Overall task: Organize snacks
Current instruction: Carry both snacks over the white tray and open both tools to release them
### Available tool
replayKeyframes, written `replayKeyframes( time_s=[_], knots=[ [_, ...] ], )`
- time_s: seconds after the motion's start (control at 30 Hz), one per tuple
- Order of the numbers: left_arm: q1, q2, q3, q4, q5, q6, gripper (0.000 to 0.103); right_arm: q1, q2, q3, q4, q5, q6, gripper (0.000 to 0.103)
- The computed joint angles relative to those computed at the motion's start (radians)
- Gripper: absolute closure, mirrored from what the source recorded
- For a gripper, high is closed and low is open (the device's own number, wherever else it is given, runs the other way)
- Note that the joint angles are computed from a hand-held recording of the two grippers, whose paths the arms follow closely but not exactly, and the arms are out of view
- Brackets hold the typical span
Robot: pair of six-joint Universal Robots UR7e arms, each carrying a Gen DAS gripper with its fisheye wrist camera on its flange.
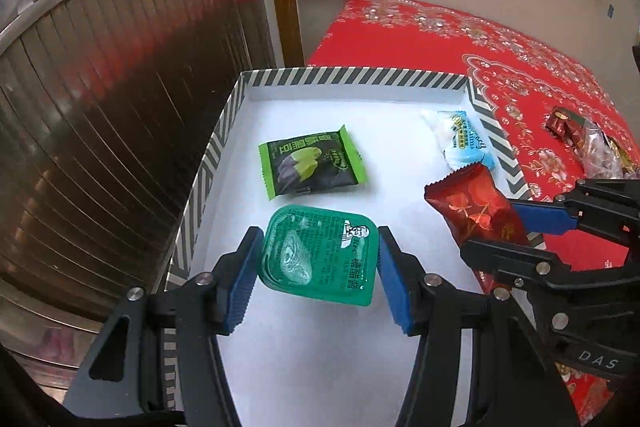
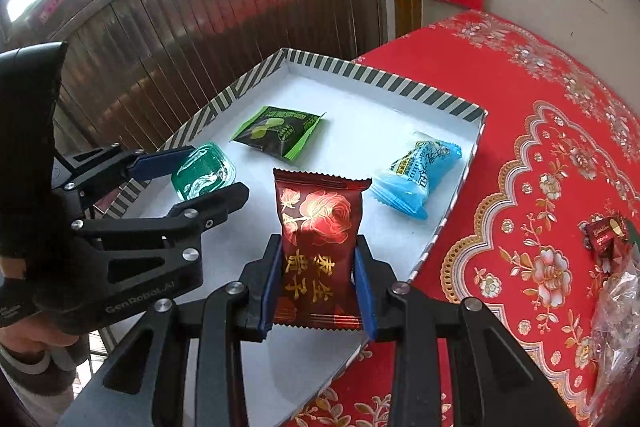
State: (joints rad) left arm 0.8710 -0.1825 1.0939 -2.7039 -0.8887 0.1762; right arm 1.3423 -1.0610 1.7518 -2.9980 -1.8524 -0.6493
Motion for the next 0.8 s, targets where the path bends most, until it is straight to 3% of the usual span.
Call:
replayKeyframes(
  time_s=[0.8],
  knots=[
    [0.011,0.049,-0.094,0.124,0.058,-0.049,0.045,0.01,0.046,-0.035,0.009,-0.051,0.001,0.068]
  ],
)
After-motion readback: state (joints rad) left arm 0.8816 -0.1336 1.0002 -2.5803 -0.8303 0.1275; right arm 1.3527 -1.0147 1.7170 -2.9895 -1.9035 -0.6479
